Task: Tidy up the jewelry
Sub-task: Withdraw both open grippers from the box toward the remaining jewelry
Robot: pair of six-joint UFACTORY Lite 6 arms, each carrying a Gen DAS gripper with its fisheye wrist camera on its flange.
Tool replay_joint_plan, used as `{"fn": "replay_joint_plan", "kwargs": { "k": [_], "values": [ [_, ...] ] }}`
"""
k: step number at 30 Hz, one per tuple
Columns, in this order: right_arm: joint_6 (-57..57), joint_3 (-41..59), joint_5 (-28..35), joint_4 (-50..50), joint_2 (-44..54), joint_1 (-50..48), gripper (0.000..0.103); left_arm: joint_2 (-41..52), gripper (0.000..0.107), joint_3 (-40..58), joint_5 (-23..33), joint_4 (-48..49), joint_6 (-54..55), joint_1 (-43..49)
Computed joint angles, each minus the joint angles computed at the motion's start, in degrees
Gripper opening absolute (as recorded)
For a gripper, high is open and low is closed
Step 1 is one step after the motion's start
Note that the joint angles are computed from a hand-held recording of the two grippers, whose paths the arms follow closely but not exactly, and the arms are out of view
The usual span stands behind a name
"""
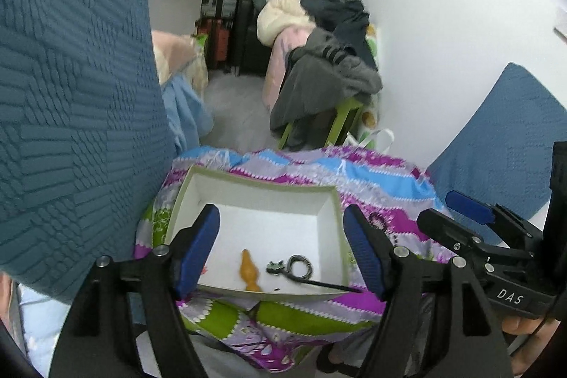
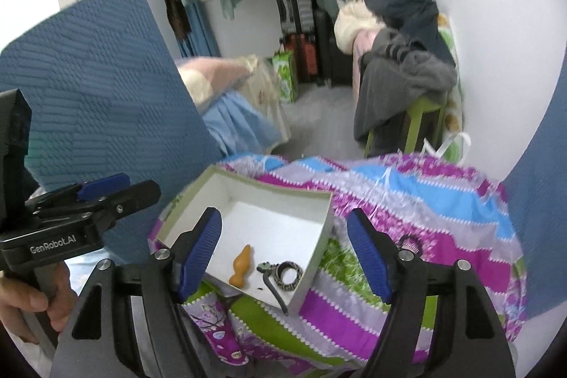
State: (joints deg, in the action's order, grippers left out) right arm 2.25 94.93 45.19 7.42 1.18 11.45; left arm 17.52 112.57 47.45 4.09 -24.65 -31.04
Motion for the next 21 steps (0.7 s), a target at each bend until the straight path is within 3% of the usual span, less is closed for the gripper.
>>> {"fn": "replay_joint_plan", "kwargs": {
  "k": [14, 21],
  "values": [
    [-14.07, -9.59, -0.55, 8.82, -14.31, -10.93, 0.072, 3.92, 0.073, 9.74, 3.65, 11.47, -11.85, -12.69],
    [-24.53, -16.59, -0.28, 17.17, -19.84, -19.51, 0.072, 4.95, 0.073, 9.05, 1.51, 13.73, -16.02, -16.82]
  ]
}}
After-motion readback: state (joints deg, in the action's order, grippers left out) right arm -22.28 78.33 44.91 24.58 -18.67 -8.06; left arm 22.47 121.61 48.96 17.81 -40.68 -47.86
